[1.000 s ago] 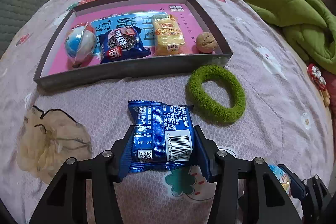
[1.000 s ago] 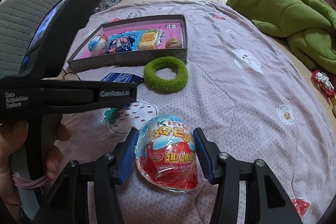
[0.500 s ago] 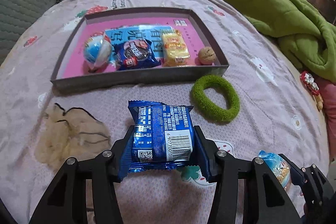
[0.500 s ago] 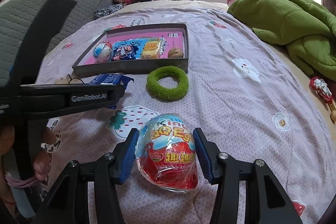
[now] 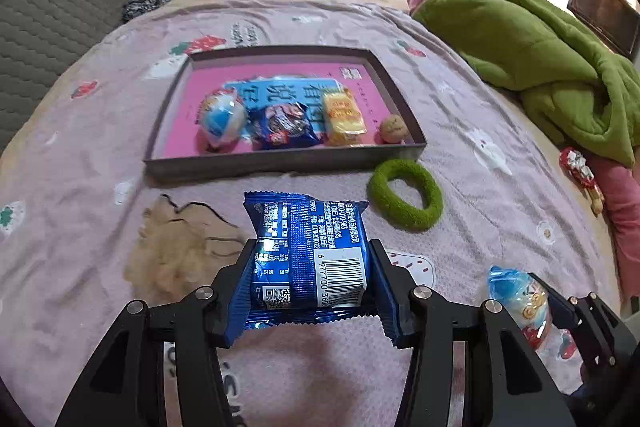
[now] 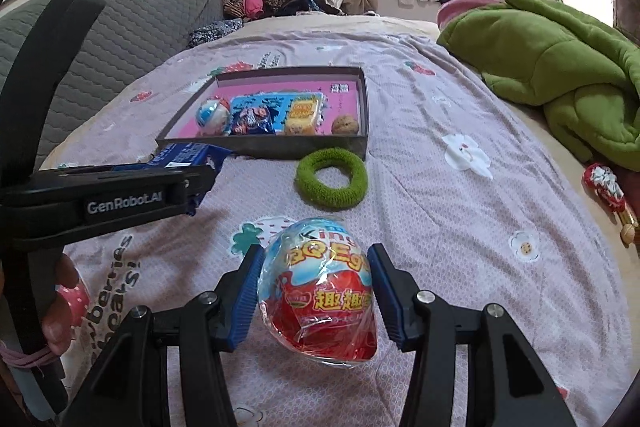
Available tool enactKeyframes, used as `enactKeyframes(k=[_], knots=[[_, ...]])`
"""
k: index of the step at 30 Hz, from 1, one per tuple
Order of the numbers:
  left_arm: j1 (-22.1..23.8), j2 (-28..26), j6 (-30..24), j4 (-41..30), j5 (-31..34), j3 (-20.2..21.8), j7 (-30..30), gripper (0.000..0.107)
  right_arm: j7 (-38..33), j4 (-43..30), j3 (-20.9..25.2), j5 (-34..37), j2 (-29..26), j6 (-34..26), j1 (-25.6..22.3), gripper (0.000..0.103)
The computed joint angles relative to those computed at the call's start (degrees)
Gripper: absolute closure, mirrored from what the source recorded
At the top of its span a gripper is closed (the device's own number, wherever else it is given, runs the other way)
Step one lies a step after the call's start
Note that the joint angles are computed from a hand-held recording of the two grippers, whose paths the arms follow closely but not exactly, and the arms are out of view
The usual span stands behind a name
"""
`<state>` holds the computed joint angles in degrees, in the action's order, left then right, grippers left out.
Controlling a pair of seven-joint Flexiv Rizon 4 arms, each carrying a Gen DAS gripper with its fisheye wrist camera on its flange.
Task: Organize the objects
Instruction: 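Lift blue packet in left gripper while right carries Kinder egg over tray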
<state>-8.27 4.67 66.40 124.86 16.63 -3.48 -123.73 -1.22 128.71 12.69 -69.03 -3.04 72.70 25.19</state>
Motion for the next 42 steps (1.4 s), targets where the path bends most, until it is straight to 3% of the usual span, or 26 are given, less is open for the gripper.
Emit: enactKeyframes(k=[20, 32, 42], knots=[[5.4, 9.8, 2.12, 4.62, -5.31, 1.61, 8.88, 0.053, -6.82, -8.36, 0.07, 2.19, -1.48, -2.66, 2.44, 0.05], [8.11, 6.97, 6.97, 3.13, -8.31, 2.41, 15.07, 0.053, -10.32, -15.9, -2.15, 0.74, -5.65, -2.93, 4.06, 0.05], [8.68, 2.78, 10.95, 1.0, -9.66, 3.25, 16.79, 0.053, -10.94, -21.07, -4.65, -0.39, -9.21, -2.39, 5.19, 0.05]])
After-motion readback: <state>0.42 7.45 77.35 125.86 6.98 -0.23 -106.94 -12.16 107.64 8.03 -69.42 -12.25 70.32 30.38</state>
